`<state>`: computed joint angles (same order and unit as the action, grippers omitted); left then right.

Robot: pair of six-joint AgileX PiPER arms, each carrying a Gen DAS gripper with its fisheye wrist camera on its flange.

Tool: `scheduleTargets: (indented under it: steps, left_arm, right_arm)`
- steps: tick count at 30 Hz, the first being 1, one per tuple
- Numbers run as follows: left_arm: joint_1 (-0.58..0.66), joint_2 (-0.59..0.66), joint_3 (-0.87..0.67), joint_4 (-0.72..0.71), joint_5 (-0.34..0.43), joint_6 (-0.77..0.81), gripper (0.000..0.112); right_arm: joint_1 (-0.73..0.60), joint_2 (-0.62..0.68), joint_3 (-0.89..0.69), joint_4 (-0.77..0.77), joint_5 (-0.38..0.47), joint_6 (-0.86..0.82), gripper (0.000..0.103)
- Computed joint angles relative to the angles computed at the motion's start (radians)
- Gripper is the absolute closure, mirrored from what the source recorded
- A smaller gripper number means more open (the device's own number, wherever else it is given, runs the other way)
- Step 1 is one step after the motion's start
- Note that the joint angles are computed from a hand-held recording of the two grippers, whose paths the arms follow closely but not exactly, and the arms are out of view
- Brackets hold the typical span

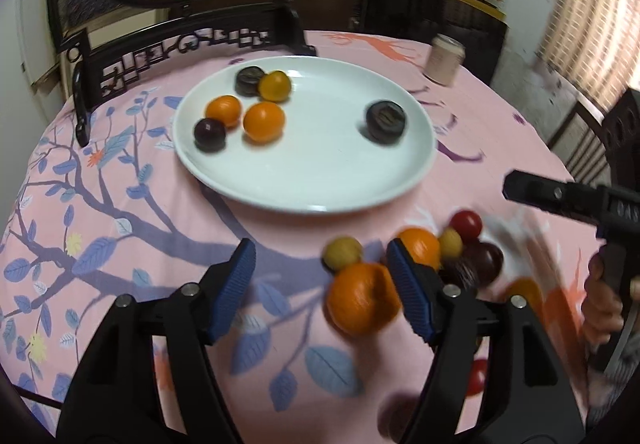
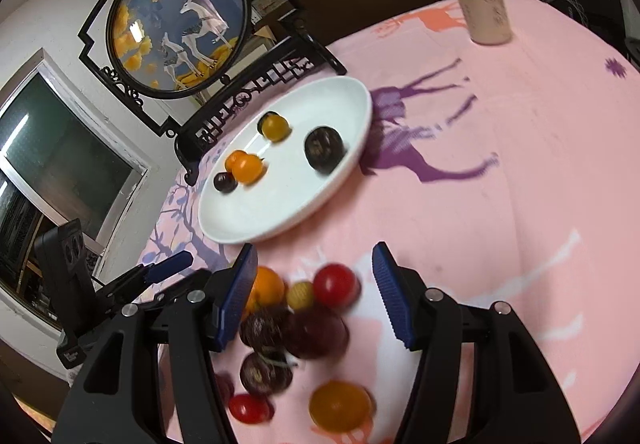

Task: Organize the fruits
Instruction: 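Place the cherry and mandarin on the white plate, opening both grippers, then grasp a large mandarin with the left gripper while the right grasps a red tomato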

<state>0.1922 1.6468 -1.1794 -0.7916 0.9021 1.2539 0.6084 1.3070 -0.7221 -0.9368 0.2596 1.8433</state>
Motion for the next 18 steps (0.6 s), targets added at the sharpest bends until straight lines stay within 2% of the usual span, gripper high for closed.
scheduleTargets:
  steps: [4,6,8,12,17,18]
  left_arm:
    - [0.019,-0.014,0.029,-0.003,0.051,0.054,0.041]
    - [0.014,-0.029,0.054,-0.001,0.050,0.087,0.041]
    - [-0.008,-0.052,0.093,0.006,0.011,0.120,0.040]
    - [-0.087,-0.075,0.170,0.082,-0.184,0.090,0.038]
    - [-0.102,-0.060,0.173,0.133,-0.274,0.053,0.036]
    - [-0.089,-0.060,0.167,0.124,-0.272,0.057,0.036]
  right_arm:
    - [0.006,-0.021,0.011,-0.043,0.013,0.045,0.043]
    - [0.003,-0.023,0.014,-0.035,0.010,0.035,0.042]
    - [0.000,-0.023,0.016,-0.029,0.008,0.030,0.042]
    - [0.001,-0.027,0.018,-0.035,0.010,0.039,0.042]
    - [0.007,-0.030,0.021,-0.054,0.020,0.061,0.042]
    - [0.007,-0.031,0.021,-0.054,0.021,0.061,0.042]
